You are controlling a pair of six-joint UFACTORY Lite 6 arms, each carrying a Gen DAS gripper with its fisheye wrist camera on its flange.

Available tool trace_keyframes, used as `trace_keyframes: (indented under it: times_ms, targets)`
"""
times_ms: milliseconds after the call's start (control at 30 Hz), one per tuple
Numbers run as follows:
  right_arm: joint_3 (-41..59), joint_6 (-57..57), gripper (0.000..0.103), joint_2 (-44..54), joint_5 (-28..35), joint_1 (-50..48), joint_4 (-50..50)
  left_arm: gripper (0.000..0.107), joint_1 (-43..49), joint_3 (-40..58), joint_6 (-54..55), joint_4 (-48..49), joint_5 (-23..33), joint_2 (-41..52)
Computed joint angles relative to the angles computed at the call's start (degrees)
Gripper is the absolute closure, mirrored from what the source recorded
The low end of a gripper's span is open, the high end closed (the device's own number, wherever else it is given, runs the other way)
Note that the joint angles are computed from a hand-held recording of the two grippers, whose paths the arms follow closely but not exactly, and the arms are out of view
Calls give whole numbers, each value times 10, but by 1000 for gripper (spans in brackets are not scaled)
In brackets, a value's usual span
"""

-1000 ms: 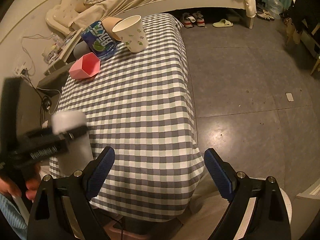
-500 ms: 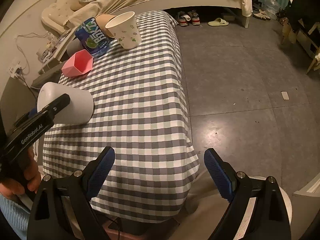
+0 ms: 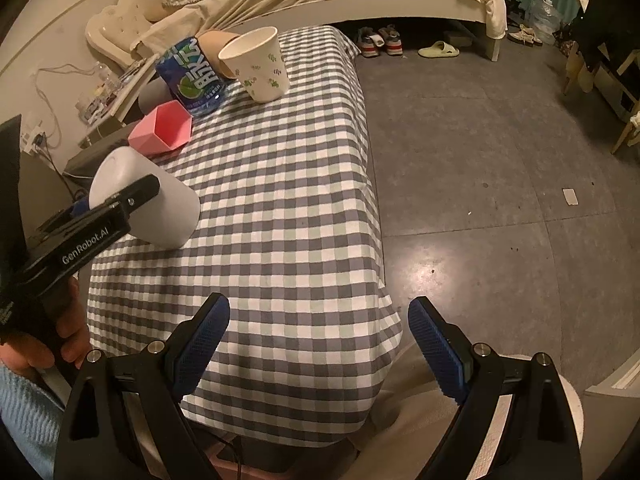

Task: Flip cup upside down
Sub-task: 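Lower the white cup upside down onto the cloth with the left gripper and open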

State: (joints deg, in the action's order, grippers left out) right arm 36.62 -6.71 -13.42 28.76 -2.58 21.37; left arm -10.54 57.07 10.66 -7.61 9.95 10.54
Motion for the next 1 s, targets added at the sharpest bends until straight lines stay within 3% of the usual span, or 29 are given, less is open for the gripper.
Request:
trace_keyframes:
  times_ms: [267, 367, 567, 833, 1000]
  targets:
    - [6, 42, 12, -37, 4, 13, -34, 19, 21, -38, 102, -104, 12, -83]
    - [9, 83, 12, -62, 3, 31, -68, 17, 47, -66, 198, -198, 24, -144]
    - [24, 184, 12, -106, 1, 86, -147, 17, 111, -96, 307, -286, 65, -257]
    - [66, 417, 12, -135, 6, 214, -353, 17, 221, -120, 471, -413, 132, -358]
    - [80, 558, 12, -132, 14, 287, -480, 17, 287, -150, 591, -496, 164, -371]
